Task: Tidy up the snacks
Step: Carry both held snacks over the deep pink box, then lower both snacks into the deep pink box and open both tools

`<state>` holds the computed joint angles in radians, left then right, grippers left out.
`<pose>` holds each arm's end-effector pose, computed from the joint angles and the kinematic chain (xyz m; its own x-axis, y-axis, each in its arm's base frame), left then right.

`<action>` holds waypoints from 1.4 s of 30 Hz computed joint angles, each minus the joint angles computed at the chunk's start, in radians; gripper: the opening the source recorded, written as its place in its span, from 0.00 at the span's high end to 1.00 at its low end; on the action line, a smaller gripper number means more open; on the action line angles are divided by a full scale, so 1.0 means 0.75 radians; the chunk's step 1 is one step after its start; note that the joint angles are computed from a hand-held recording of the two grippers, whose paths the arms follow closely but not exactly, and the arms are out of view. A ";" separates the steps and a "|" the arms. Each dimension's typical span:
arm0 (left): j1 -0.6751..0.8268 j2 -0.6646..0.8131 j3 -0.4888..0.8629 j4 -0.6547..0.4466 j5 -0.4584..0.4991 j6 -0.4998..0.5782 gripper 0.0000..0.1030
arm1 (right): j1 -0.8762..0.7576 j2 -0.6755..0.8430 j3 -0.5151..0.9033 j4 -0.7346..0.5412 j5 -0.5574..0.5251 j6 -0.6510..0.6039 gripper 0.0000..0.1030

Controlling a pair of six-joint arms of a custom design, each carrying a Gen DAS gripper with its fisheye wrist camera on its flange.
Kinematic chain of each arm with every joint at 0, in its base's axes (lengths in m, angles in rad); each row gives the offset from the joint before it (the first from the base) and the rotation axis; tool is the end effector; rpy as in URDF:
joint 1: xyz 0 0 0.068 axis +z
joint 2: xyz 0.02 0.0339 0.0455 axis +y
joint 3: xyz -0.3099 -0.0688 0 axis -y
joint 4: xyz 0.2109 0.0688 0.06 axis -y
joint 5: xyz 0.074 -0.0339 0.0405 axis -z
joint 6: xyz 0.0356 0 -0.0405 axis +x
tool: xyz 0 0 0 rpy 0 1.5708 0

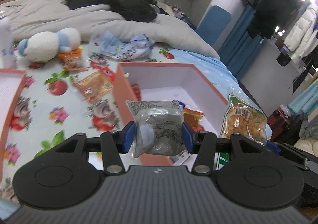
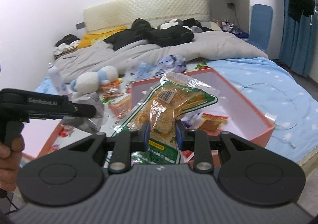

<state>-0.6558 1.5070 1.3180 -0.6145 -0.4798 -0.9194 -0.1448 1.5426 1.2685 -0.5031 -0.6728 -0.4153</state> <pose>0.2414 -0.1650 0.3661 -0.5741 -0.4484 -0.6851 -0.2797 0.8938 -0.3506 0.3032 -0.0218 0.3525 -0.5031 -0.2455 -0.8286 -0.5790 0.8076 0.1123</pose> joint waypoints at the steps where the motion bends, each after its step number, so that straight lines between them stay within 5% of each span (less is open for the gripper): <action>1: 0.026 0.032 0.026 0.015 0.030 0.031 0.46 | 0.001 0.032 0.022 0.002 0.003 0.011 0.72; 12: 0.286 0.492 0.466 0.032 0.340 0.240 0.46 | 0.088 0.463 0.410 -0.076 0.121 0.040 0.71; 22: 0.371 0.732 0.741 -0.098 0.412 0.267 0.46 | 0.128 0.701 0.643 -0.144 0.184 0.070 0.70; 29: 0.363 0.663 0.669 -0.086 0.357 0.251 0.35 | 0.123 0.668 0.623 -0.155 0.187 0.069 0.60; 32: 0.340 0.597 0.633 -0.088 0.313 0.245 0.33 | 0.110 0.613 0.569 -0.142 0.163 0.078 0.44; 42: 0.148 0.283 0.424 -0.138 0.075 0.161 0.33 | 0.045 0.321 0.302 -0.103 0.057 0.071 0.44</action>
